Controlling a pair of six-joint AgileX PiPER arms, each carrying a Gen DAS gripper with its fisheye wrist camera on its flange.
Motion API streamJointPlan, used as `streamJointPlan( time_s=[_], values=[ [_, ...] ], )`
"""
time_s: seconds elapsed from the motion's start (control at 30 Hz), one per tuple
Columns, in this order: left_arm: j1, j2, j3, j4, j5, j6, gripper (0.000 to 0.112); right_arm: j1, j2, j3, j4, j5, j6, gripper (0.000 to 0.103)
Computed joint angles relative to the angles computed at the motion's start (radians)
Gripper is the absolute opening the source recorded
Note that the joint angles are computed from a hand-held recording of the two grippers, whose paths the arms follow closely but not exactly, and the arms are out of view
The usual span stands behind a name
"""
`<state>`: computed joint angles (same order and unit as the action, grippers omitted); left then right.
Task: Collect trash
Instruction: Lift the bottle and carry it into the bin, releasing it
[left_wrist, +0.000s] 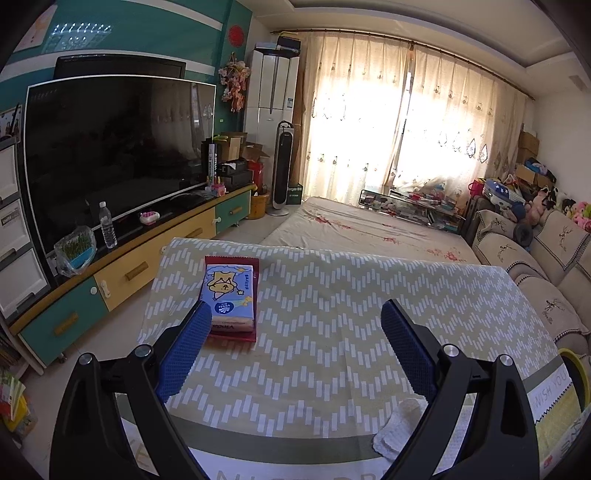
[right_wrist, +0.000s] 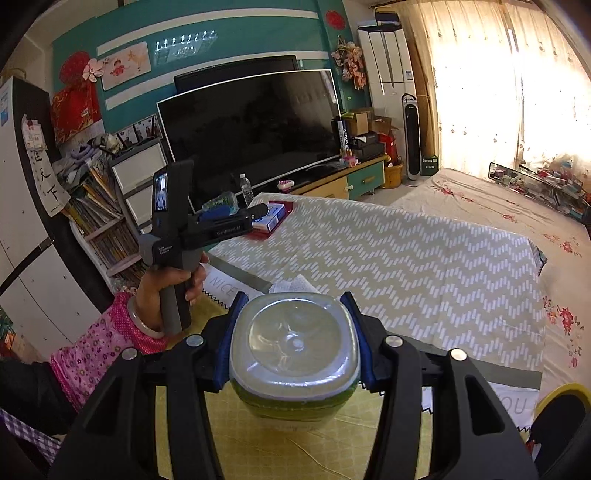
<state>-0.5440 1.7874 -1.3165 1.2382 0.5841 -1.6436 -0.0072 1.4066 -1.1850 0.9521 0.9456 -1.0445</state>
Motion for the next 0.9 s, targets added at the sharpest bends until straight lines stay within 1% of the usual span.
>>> streamJointPlan(
  time_s=[0.13,0.27,0.43,0.5,0.67,0.73,0.8,0.9],
  values=[
    [0.003,-0.003,0.005,0.002,-0.005,-0.009,0.092,-0.029,-0.022,-0.010,0.020,0.016,0.004,0.049],
    [0.001,-0.004,0.006,0.002,-0.004,-0.006,0.092,-0.056,-0.044,-0.015,0.034,0.016,0.008,0.049],
    [0.001,-0.003,0.007,0.004,-0.007,-0.005,0.092,-0.134,-0.063,-0.023,0.059,0.031,0.003,0.049],
    [0.001,-0.003,0.007,0.004,-0.008,-0.006,0.092,-0.191,-0.077,-0.025,0.074,0.035,0.002,0.049],
    [0.001,-0.008,0.014,0.010,-0.013,-0.017,0.092,-0.420,-0.075,-0.039,0.079,0.040,0.010,0.049],
    [-0.001,-0.008,0.012,0.009,-0.011,-0.013,0.092,-0.503,-0.059,-0.039,0.065,0.012,0.015,0.049],
    [-0.005,-0.008,0.009,0.006,-0.006,-0.005,0.092,-0.570,-0.035,-0.037,0.031,-0.049,0.033,0.049],
    [-0.008,-0.009,0.007,0.002,-0.005,0.001,0.092,-0.635,0.038,-0.048,-0.020,-0.138,0.071,0.049]
  ],
)
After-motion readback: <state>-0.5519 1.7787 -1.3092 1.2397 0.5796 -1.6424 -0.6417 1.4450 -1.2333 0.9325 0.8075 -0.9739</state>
